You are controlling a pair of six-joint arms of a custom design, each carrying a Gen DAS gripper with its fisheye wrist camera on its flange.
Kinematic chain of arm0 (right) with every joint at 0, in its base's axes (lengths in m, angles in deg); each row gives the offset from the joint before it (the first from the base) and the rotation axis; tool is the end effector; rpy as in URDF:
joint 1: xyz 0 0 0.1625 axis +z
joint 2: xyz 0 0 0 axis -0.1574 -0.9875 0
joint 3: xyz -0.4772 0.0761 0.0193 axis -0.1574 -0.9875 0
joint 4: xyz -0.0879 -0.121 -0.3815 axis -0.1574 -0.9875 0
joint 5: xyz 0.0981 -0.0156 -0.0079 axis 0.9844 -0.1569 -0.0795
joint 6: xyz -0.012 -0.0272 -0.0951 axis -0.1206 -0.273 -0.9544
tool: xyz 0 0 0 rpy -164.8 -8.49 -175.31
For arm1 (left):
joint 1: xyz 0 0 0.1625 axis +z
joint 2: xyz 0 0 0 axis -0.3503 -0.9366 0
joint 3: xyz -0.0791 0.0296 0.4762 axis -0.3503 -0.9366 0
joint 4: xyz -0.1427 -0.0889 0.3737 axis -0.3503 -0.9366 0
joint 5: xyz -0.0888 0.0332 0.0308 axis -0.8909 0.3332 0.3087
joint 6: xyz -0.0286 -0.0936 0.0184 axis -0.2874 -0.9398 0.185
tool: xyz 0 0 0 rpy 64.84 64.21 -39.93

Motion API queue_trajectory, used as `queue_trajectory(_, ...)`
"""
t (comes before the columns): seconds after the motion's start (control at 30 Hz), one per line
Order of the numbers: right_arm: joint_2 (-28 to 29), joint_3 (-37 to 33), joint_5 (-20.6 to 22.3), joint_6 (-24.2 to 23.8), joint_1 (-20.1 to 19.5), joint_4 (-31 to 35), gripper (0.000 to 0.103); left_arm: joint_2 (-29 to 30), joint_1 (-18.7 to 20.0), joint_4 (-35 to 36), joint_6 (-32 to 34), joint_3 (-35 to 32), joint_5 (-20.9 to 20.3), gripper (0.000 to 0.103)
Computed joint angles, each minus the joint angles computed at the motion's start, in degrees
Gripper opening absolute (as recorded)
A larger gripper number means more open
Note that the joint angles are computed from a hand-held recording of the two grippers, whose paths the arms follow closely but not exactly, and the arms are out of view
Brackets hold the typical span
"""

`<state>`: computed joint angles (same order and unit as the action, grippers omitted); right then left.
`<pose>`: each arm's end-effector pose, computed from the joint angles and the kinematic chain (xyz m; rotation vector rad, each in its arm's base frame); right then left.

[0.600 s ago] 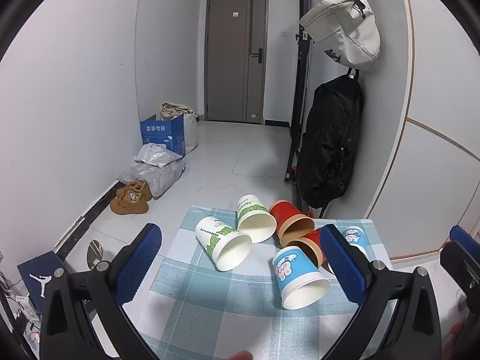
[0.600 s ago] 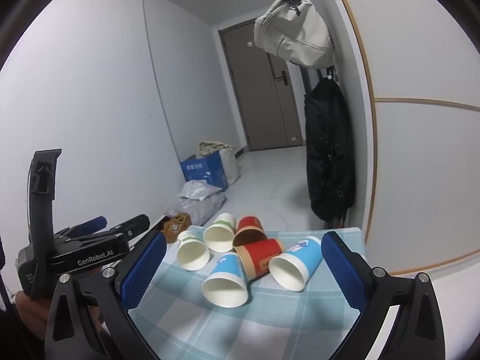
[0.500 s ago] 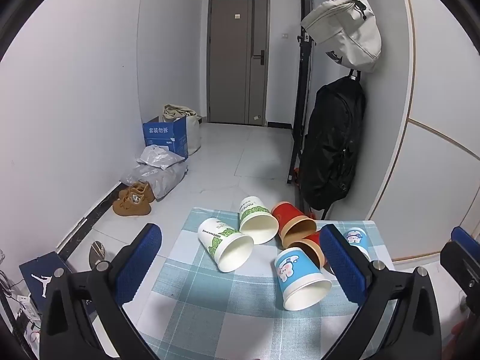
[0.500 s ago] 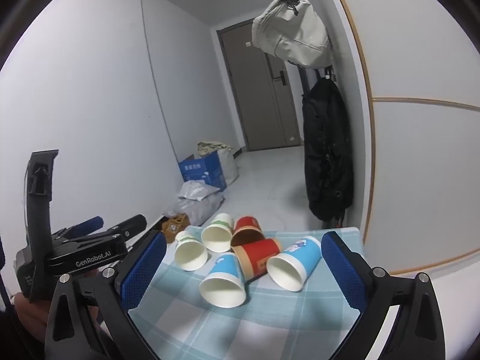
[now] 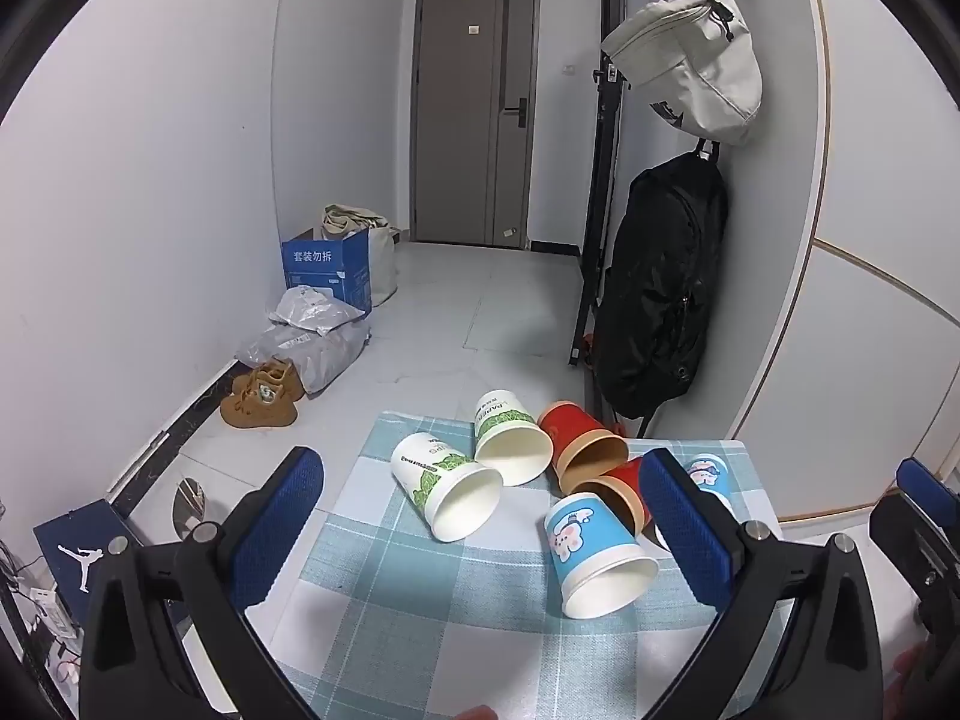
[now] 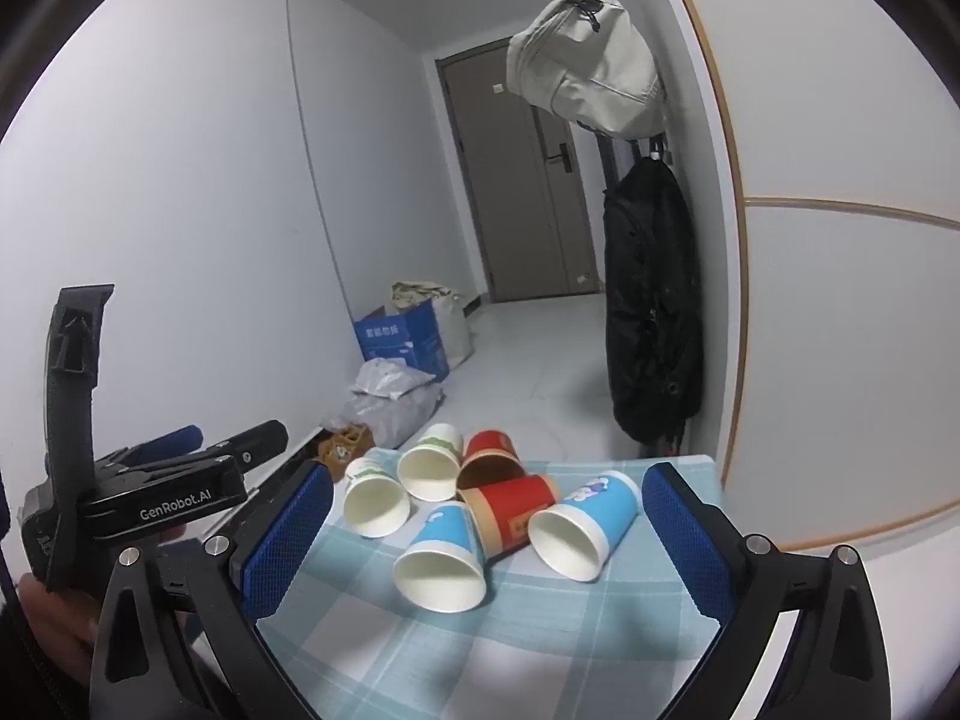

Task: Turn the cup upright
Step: 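Move the left gripper toward the blue cartoon-printed paper cup lying on its side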

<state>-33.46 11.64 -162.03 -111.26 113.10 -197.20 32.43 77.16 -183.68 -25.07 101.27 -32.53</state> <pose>0.3104 -0.6832 0.1126 1.1880 -2.5482 1.1097 -0.1393 -0.6229 0.2656 0.0126 1.9097 -1.3271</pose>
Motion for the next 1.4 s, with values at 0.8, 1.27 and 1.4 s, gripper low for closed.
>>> queue_trajectory(0.8, 0.15, 0.31, -0.12, 0.27, -0.22, -1.63, 0.103, -0.38, 0.2, 0.09, -0.16, 0.59, -1.1, 0.102)
queue_trajectory(1.27, 0.54, -0.38, -0.96, 0.68, -0.1, -1.68, 0.103, -0.35, 0.27, -0.24, 1.11, 0.58, -1.75, 0.102)
queue_trajectory(1.4, 0.55, -0.38, -0.87, 0.73, -0.11, -1.69, 0.103, -0.11, 0.26, -0.77, 1.78, 0.52, -1.64, 0.102)
